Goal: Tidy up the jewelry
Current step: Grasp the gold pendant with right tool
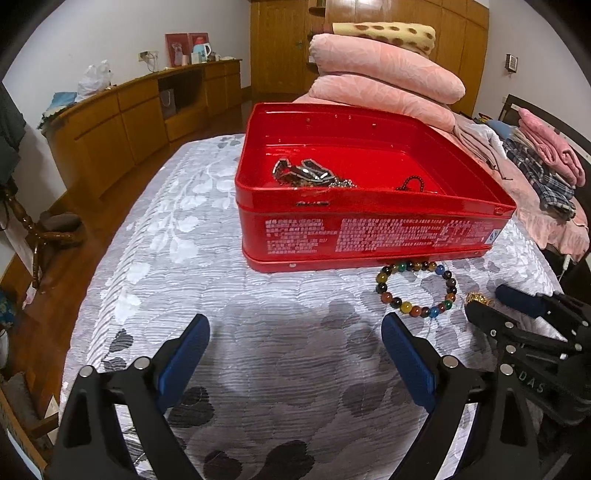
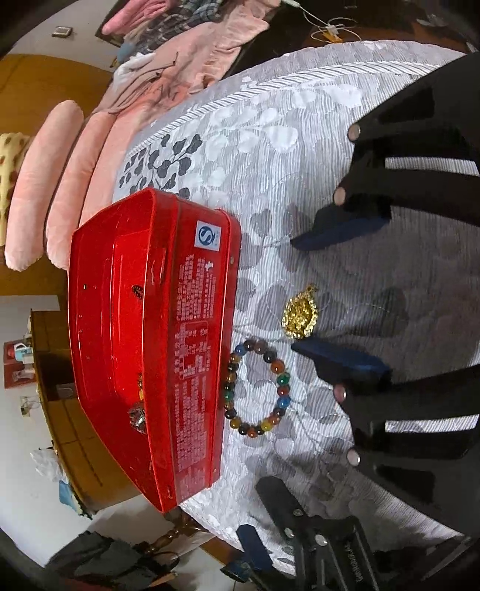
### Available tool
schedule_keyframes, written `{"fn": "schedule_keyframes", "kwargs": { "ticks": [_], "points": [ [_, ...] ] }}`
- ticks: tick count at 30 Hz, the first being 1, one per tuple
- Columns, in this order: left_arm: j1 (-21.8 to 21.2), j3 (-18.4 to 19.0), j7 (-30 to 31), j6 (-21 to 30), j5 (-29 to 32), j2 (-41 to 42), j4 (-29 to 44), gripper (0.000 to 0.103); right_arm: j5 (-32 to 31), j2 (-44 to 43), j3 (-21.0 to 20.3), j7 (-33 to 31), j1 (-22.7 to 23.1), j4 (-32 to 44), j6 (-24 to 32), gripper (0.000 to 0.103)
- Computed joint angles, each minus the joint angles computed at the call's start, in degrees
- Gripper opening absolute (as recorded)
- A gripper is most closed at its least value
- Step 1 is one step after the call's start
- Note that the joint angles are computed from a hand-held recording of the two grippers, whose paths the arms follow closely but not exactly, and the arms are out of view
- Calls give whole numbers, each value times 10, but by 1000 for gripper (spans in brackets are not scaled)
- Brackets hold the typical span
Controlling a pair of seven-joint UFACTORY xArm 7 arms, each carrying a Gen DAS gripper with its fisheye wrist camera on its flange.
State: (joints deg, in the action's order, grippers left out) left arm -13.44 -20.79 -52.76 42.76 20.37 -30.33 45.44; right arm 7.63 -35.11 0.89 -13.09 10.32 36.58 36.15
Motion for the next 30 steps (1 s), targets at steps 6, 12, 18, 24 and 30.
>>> {"fn": "schedule_keyframes", "kwargs": {
  "ticks": [6, 12, 18, 24, 30],
  "points": [
    [-2, -4, -1, -5, 6, 22, 17, 92, 16, -7, -14, -22, 11, -2, 7, 29],
    [-9, -11, -7, -17, 20, 50, 38, 89, 15, -16, -19, -23, -6, -3, 6, 29],
    [-33, 0, 11, -30, 8, 90, 67, 66, 14, -17, -30, -26, -22, 0, 12, 29],
    [-50, 0, 8, -37, 17, 122, 95, 64, 24, -20, -41, -39, -25, -2, 15, 29],
    [-71, 7, 14, -32, 26, 171, 136, 54, 38, -18, -55, -53, -32, -1, 18, 29]
  ]
}}
